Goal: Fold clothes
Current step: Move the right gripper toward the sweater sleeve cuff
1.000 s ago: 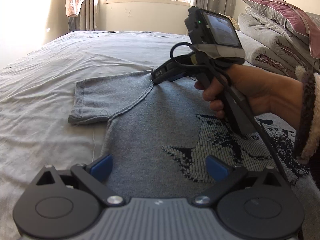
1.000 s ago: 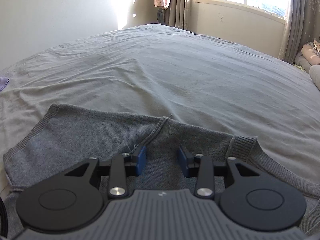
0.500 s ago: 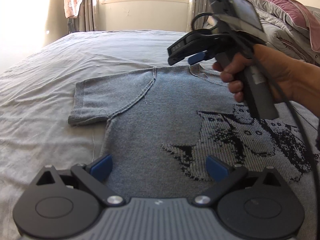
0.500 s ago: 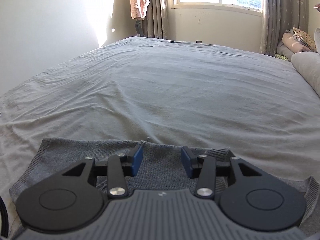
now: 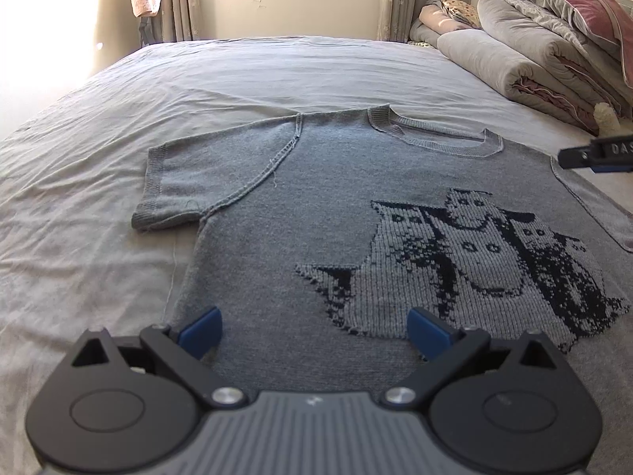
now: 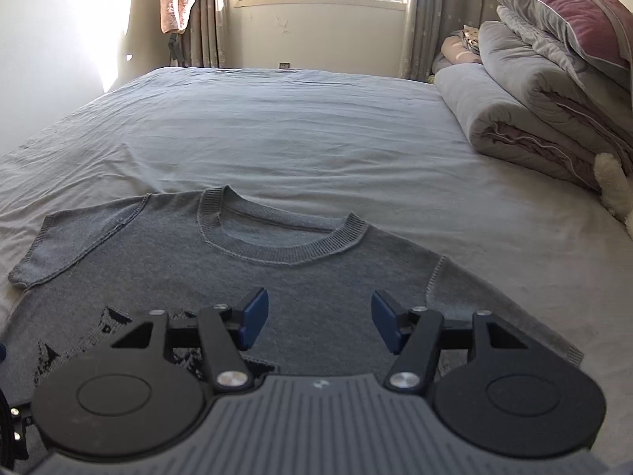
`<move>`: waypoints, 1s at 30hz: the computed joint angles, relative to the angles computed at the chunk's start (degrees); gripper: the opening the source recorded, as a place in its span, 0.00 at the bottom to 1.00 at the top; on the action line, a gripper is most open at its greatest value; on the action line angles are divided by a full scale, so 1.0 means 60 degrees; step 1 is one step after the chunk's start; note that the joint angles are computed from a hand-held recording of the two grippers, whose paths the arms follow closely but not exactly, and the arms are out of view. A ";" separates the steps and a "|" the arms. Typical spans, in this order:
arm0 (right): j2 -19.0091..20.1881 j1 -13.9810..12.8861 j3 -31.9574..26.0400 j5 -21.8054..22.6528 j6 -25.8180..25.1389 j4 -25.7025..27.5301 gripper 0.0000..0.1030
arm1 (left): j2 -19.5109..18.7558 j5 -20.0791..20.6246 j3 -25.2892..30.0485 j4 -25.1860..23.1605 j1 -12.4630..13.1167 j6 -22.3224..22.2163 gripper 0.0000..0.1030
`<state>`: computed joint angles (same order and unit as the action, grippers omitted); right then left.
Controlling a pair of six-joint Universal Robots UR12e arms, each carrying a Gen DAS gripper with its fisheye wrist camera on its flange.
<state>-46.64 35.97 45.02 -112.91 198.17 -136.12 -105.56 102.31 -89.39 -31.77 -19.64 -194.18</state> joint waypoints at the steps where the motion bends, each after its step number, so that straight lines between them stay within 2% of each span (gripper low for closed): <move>1: -0.0235 0.0005 0.0387 -0.0104 0.0241 -0.0055 0.62 | 0.0006 -0.0018 0.0017 -0.0054 -0.0014 -0.0075 0.97; 5: -0.1032 0.0014 0.1725 -0.0301 0.1063 -0.0329 0.67 | 0.0000 0.0038 0.0102 -0.0182 -0.0114 -0.0152 0.97; 10: -0.1740 0.0007 0.2871 -0.0545 0.1885 -0.0294 0.74 | -0.0040 0.0217 0.0156 -0.0078 -0.0291 -0.0131 0.97; 12: -0.1949 -0.0012 0.3259 -0.0658 0.2234 -0.0412 0.79 | -0.0050 0.0086 0.0140 0.0050 -0.0337 -0.0143 0.97; 18: -0.2448 -0.0124 0.4499 -0.0936 0.3498 -0.1526 0.80 | -0.0129 -0.0496 0.0018 0.0762 -0.0509 0.0123 0.97; 22: -0.2503 -0.0269 0.4603 -0.1139 0.4462 -0.1027 0.80 | -0.0188 -0.0621 -0.0007 0.0947 -0.0611 0.0461 0.97; 30: -0.2433 -0.0429 0.4858 -0.1327 0.4687 -0.1828 0.80 | -0.0277 -0.0270 0.0013 0.0880 -0.0704 0.0730 0.98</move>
<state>-61.24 33.40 74.17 -120.87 226.30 -147.09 -107.22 100.69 -89.31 -26.49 -23.87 -189.81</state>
